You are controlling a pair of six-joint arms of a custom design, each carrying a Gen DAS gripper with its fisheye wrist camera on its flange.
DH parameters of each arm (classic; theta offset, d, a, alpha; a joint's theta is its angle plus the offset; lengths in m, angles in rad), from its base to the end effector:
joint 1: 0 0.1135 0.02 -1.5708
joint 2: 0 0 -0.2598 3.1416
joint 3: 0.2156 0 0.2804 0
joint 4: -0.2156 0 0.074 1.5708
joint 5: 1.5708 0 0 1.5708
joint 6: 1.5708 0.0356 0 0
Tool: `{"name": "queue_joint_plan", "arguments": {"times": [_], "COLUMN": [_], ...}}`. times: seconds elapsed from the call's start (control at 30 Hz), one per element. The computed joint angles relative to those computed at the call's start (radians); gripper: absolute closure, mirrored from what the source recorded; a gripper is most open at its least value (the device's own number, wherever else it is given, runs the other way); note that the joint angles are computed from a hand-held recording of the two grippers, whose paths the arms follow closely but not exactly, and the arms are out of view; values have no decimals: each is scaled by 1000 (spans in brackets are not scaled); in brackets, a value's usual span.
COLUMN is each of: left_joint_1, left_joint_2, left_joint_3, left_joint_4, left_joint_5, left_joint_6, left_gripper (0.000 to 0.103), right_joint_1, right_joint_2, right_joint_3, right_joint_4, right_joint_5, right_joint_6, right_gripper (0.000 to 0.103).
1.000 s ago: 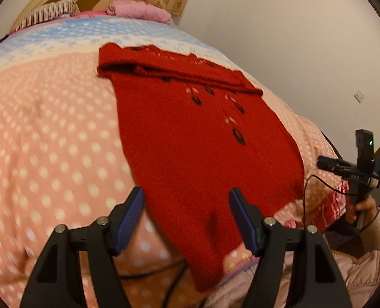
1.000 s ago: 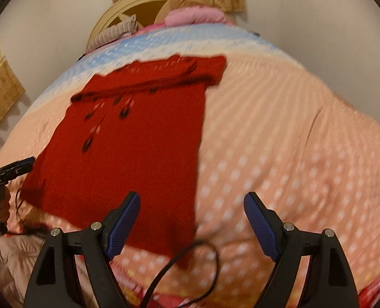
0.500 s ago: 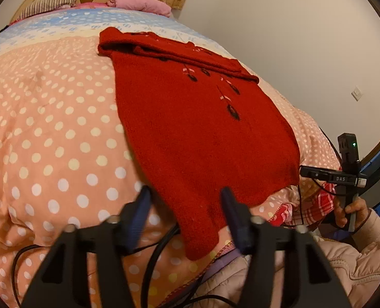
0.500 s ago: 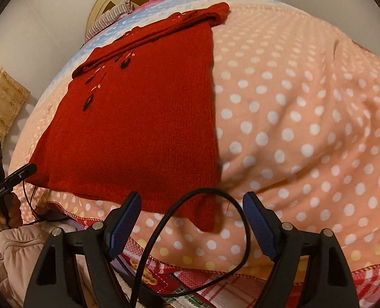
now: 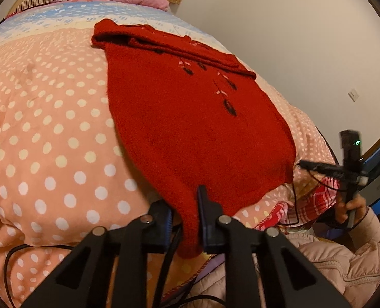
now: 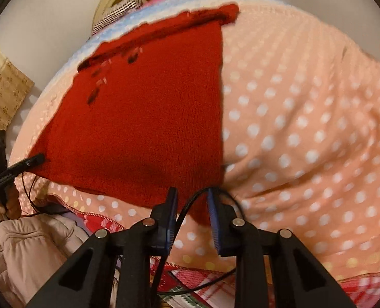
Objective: Fold small clothes
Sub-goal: 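Lift the hem with the left gripper toward the collar while the right gripper grips fabric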
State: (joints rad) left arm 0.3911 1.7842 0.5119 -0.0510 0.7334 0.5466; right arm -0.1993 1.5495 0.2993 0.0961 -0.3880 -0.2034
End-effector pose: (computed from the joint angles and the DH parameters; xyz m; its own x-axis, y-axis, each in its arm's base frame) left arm 0.2287 0.0685 0.0259 -0.8341 0.0738 -0.5466 0.3535 0.8322 -0.4271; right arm 0.1997 -0.0266 0.0344 -0.8846 -0.0121 -0.4663 -0.1486 0.9549 0.2571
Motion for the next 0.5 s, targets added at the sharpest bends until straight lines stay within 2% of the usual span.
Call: {"name": "queue_joint_plan", "arguments": {"times": [0.07, 0.1, 0.13, 0.2, 0.23, 0.3, 0.33, 0.43, 0.5], "left_joint_1": [1, 1, 1, 3, 3, 0, -1, -6, -4], "left_joint_2": [8, 12, 16, 21, 23, 26, 26, 25, 29], "left_joint_3": [6, 10, 12, 17, 17, 20, 21, 20, 23], "left_joint_4": [1, 1, 2, 2, 6, 9, 10, 16, 17], "left_joint_5": [6, 9, 11, 16, 17, 18, 18, 17, 20], "left_joint_6": [-12, -19, -23, -30, -34, -42, -45, -55, -55], "left_gripper": [83, 82, 82, 82, 82, 82, 82, 82, 82], "right_joint_1": [-56, -78, -90, -124, -143, -212, -227, -164, -105], "right_joint_2": [-127, -186, -256, -408, -427, -429, -394, -239, -104], "right_joint_3": [-14, -24, -39, -69, -64, -52, -44, -22, -5], "right_joint_4": [-84, -110, -128, -170, -181, -182, -164, -71, -1], "right_joint_5": [-19, -11, 15, 50, 39, -55, -84, -71, -75], "right_joint_6": [-34, -46, -51, -75, -79, -69, -63, -44, -30], "right_gripper": [59, 39, 33, 33, 33, 33, 33, 34, 39]}}
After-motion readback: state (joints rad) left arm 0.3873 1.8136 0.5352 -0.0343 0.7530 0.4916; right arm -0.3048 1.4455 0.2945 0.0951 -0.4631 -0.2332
